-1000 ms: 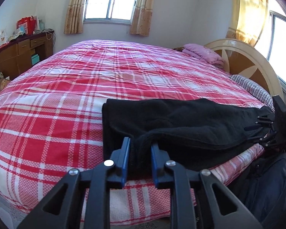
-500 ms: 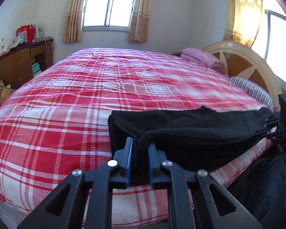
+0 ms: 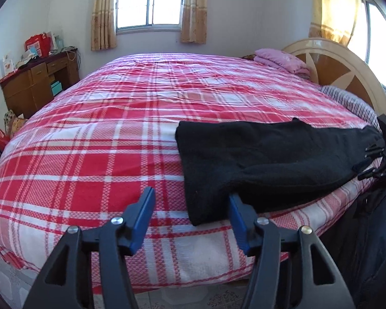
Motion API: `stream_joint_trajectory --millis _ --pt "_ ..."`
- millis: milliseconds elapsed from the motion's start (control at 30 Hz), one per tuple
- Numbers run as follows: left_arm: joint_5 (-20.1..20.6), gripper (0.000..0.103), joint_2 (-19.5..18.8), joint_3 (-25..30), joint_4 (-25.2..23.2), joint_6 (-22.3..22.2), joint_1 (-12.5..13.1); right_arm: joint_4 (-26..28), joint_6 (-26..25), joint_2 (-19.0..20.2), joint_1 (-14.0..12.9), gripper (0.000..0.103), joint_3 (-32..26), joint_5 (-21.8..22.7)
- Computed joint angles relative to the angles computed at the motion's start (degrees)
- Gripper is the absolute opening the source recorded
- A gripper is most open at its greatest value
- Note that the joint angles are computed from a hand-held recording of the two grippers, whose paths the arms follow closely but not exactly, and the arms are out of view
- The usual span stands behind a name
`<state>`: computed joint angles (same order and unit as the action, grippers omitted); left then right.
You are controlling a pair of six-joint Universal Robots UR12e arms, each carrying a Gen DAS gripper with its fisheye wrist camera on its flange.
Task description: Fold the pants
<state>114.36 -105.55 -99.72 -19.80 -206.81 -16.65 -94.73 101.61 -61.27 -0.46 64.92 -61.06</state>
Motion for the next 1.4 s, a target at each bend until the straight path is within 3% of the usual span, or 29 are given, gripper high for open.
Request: stream_joint_trajectory --millis 67,133,267,367,500,600,667,800,900,1033,1267,1400 --pt "1.6 0.06 -0.02 1.38 -4.77 3.7 -0.63 -0.61 1.27 -0.07 -0.62 0.047 0.17 0.68" --pt "4.38 0.067 0.03 2.16 -8.96 5.04 -1.12 -1.14 2.23 -0.12 -1.02 0.048 0.26 1.33" --pt "3.61 0.067 0.81 1.91 -13.56 2.51 -0.41 -3.02 4.16 0.06 -1.5 0.053 0.31 2.43" --pt "5.46 0.067 1.11 2.14 -17.34 -0.47 -0.16 -4.54 5.08 -0.05 -1.84 0.054 0.41 2.95" --pt "9.42 0.067 2.41 1.16 -17.37 -7.76 -0.11 -5.76 6.69 -0.27 -2.69 0.054 0.59 3.98" --pt "13.15 0.067 1.97 1.59 -12.14 -7.03 -1.11 -7.97 9.31 -0.39 -3.07 0.054 1.02 3.32" --pt "13.32 0.067 0.65 3.33 -7.53 -4.23 -1.8 -9.36 11.55 -0.38 -3.67 0.054 1.09 3.39" --pt "5.8 0.067 -3.07 8.31 -1.22 1.98 -1.97 -10.92 15.16 -0.08 -5.32 0.054 0.45 4.49" --pt "-1.37 0.067 -7.19 14.12 -1.31 7.14 -2.28 -14.08 19.9 0.33 -7.12 0.054 -0.29 4.82" --pt "-10.79 0.067 -13.4 23.5 -5.48 12.76 -3.05 -18.79 29.13 1.5 -9.83 0.054 -2.24 5.74" --pt "-23.59 0.067 -25.52 42.76 -13.34 20.13 -5.31 -24.92 53.16 5.6 -14.26 0.054 -9.0 2.7" --pt "-29.05 0.067 -32.64 55.17 -20.02 24.42 -6.82 -26.06 58.06 6.78 -15.21 0.054 -11.4 0.79"
